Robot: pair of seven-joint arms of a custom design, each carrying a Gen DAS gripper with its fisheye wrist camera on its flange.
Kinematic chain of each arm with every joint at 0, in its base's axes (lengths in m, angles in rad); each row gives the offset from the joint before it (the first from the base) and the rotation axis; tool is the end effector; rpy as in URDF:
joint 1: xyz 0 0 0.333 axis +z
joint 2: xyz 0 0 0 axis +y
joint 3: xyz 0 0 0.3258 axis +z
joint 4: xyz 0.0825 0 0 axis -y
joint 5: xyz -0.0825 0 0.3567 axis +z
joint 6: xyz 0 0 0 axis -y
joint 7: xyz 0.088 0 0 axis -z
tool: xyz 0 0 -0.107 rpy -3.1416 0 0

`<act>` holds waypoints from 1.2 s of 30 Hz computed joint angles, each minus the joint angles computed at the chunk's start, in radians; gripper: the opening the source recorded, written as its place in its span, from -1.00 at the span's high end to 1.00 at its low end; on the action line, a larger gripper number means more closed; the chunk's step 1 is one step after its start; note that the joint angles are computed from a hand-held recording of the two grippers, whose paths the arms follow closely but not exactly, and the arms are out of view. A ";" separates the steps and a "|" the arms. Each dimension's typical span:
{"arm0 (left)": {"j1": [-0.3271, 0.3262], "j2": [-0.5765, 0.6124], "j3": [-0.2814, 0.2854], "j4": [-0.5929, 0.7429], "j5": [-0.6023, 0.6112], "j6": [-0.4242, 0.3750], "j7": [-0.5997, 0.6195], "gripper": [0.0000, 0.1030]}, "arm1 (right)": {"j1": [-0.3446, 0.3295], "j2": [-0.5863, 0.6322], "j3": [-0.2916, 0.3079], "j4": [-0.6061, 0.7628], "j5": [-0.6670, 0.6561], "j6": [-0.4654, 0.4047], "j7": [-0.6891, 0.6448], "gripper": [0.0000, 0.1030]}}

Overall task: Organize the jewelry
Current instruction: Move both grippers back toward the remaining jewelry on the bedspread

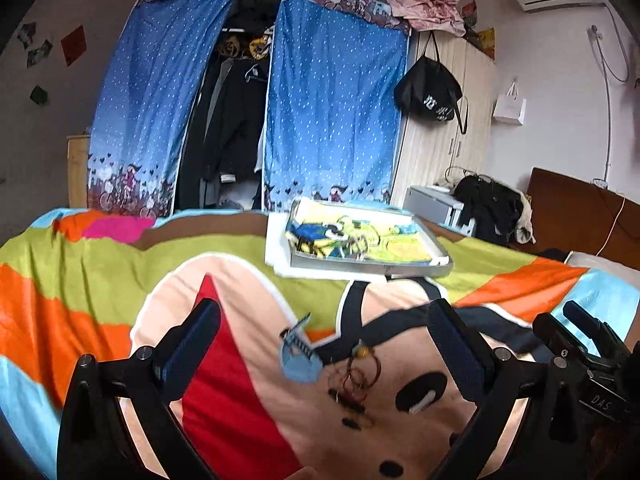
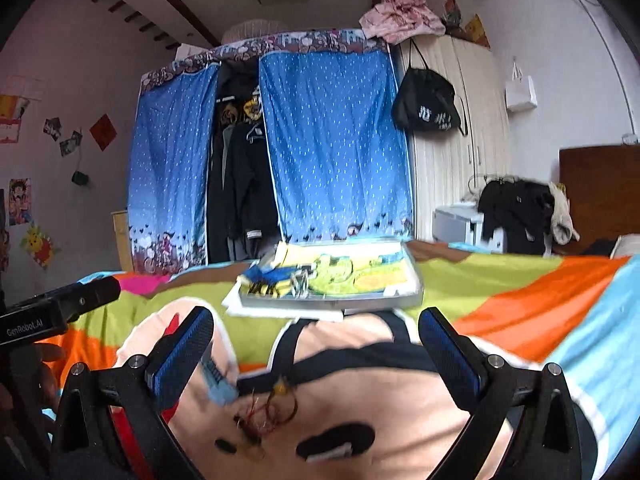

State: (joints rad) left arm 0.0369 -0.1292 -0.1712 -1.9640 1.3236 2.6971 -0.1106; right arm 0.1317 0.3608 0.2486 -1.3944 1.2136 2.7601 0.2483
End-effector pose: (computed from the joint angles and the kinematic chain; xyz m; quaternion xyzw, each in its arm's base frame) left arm 0.5283 -0.1098 0.6243 -0.7073 0.4056 -0.3805 0.4364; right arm 0.6652 0.1855 0.6171 -0.7187 0.3351 -0.2225 0.5672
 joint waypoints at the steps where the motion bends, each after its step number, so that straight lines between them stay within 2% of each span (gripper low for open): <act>1: -0.002 -0.008 -0.002 -0.015 -0.003 -0.007 -0.006 -0.96 | -0.002 -0.016 -0.001 -0.030 0.005 0.008 -0.004 -1.00; 6: -0.008 -0.024 -0.014 -0.067 -0.021 -0.023 -0.015 -0.96 | 0.007 -0.066 -0.019 -0.129 0.027 0.029 -0.025 -1.00; 11: -0.021 -0.005 -0.009 -0.099 -0.113 -0.017 0.098 -0.96 | 0.029 -0.081 -0.053 -0.191 -0.043 0.034 0.039 -1.00; 15: -0.026 0.019 0.006 -0.122 -0.224 0.033 0.215 -0.96 | 0.033 -0.087 -0.068 -0.234 -0.118 0.032 0.107 -1.00; 22: -0.023 0.048 0.022 -0.154 -0.376 0.081 0.368 -0.96 | 0.027 -0.068 -0.094 -0.264 -0.326 -0.027 0.273 -1.00; 25: -0.021 0.056 0.030 -0.166 -0.460 0.099 0.448 -0.96 | 0.014 -0.059 -0.092 -0.264 -0.373 -0.052 0.319 -1.00; 32: -0.004 0.063 0.035 -0.198 -0.480 0.168 0.499 -0.96 | -0.001 -0.023 -0.094 -0.217 -0.480 -0.155 0.428 -1.00; 36: -0.012 0.084 0.047 -0.198 -0.618 0.240 0.643 -0.96 | -0.012 0.008 -0.087 -0.171 -0.506 -0.203 0.446 -1.00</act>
